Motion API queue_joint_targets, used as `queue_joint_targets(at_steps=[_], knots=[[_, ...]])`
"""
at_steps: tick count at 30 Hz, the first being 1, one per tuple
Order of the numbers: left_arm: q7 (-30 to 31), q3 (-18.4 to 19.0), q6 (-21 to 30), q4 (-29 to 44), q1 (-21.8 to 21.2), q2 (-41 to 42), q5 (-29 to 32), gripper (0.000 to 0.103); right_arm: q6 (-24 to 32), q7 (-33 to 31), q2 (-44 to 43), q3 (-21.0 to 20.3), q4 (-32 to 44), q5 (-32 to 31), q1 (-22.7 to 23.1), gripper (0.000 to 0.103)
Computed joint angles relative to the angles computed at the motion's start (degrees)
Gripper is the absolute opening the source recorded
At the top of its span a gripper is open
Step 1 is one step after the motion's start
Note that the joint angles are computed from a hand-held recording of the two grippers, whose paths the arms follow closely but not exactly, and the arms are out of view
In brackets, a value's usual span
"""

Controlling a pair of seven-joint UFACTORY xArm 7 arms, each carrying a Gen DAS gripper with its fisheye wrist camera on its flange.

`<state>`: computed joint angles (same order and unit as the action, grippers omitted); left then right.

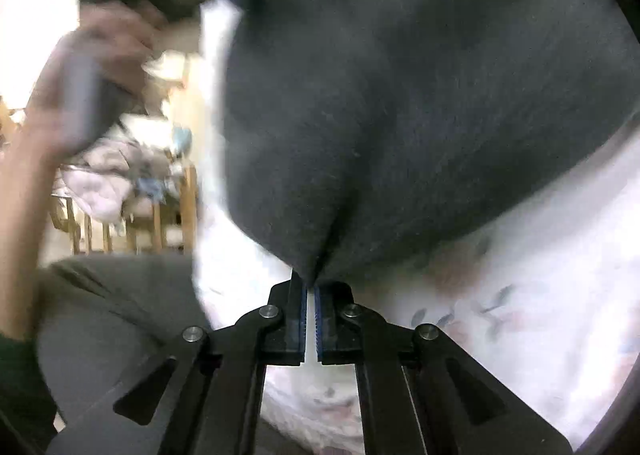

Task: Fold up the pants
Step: 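Fold the cuff end over onto the stack with the right tool and release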

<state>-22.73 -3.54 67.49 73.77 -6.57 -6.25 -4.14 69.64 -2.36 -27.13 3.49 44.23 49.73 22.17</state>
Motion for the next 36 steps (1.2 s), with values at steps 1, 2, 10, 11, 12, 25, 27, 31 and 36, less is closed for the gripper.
queue_joint_targets(at_steps=[1,2,10,11,12,25,27,31,36], knots=[[-0.20,-0.09,-0.70,-0.59,-0.04,-0.52,0.25,0.012,1.22,1.19,0.38,0.34,0.08,-1.00,0.06,0.000],[-0.76,-0.26,-1.20,-1.24,-0.06,-1.17,0.99,0.015,2.16,1.67,0.49,0.12,0.27,-0.66,0.18,0.001],[-2.81,-1.55,-2.28,-2.07,-0.46,-6.58,5.66,0.025,5.82,-6.84,0.46,-1.99,13.87,-6.19,-1.60,0.006],[-2.44,-1.53,-2.82,-2.37,-0.68,-7.24,5.18,0.026,4.58,-7.99,0.98,-2.14,14.42,-6.88,-2.22,0.006],[-0.97,-1.50,-2.82,-2.38,-1.27,-7.57,3.97,0.026,3.02,-8.16,2.86,-1.86,15.66,-7.37,-2.73,0.006],[-3.68,-3.42,-4.98,-2.70,-3.06,-3.83,9.69,0.028,-8.18,3.77,5.57,0.47,11.36,-10.71,-3.58,0.008],[-5.96,-3.89,-6.76,-2.88,-3.19,-5.48,10.71,0.046,-8.44,3.10,1.76,-1.35,10.03,-9.82,-4.17,0.018],[-7.73,-4.93,-10.72,-3.13,-4.11,-8.30,10.56,0.081,-9.16,10.07,-8.55,-4.60,0.27,-6.94,-7.53,0.090],[-12.38,-7.11,-11.43,-1.98,-4.64,-9.44,12.23,0.084,-12.45,17.80,-12.05,-11.34,-8.67,-5.92,-14.78,0.090]])
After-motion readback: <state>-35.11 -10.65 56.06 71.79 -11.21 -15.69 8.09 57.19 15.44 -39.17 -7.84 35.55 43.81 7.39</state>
